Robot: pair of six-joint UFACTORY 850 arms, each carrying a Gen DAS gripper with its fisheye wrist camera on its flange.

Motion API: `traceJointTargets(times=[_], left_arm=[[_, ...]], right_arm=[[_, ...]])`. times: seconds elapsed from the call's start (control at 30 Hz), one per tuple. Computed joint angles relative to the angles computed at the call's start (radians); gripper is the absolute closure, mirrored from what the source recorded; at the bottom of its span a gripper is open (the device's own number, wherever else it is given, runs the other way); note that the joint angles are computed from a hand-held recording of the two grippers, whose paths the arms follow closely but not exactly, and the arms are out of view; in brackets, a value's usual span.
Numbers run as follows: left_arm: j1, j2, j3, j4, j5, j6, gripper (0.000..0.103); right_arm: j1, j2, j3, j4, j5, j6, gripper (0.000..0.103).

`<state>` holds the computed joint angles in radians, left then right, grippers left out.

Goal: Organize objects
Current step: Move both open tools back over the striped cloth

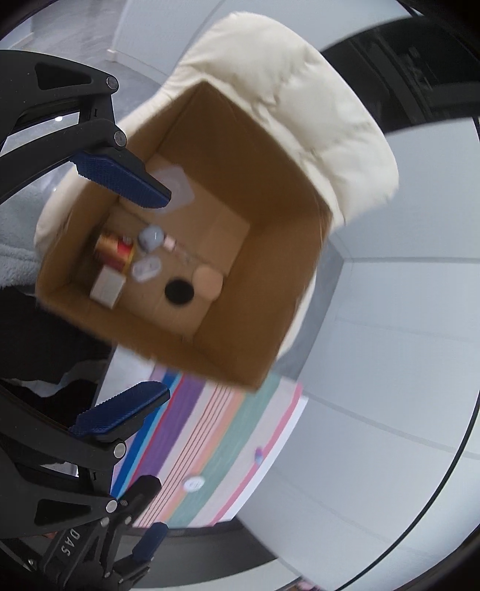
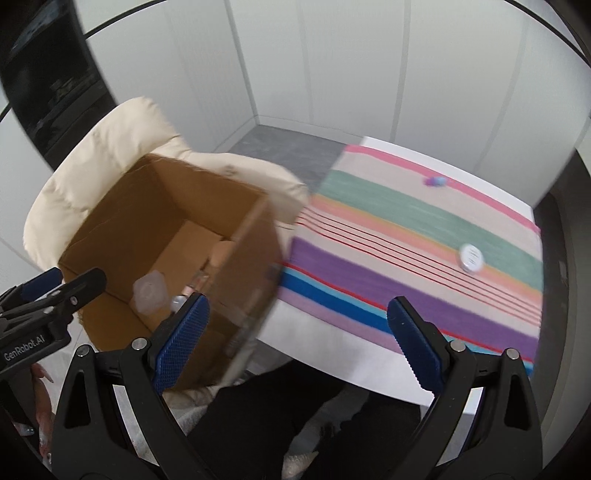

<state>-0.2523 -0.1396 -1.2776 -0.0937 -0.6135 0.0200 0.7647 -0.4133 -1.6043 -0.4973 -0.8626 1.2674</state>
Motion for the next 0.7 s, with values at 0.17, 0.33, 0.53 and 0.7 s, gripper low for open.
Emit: traceJointTargets(times=[0.17, 0.33, 0.53, 0.7], left_arm=[[-0.08, 0.009, 0.006, -0.047, -0.001, 0.036, 0.007], [-0.173, -0.004, -0.009, -0.066, -0.023, 0.053, 0.007], [-0.256, -0.022, -0.029, -0.079, -0.023, 0.056, 0.007], [-0.322, -0.05, -0.053, -0.048, -0.028, 0.026, 0.007]], right_arm=[[0.004, 0.12, 0.147, -0.033, -0.03, 0.093, 0.004], [0.007, 0.242, 0.286, -0.062, -0.059, 0.188, 0.004], [0.013, 0.383, 0.428, -0.078, -0.12, 0.286, 0.004], [0.008, 0.487, 0.532, -0.083, -0.152, 0.356, 0.004]])
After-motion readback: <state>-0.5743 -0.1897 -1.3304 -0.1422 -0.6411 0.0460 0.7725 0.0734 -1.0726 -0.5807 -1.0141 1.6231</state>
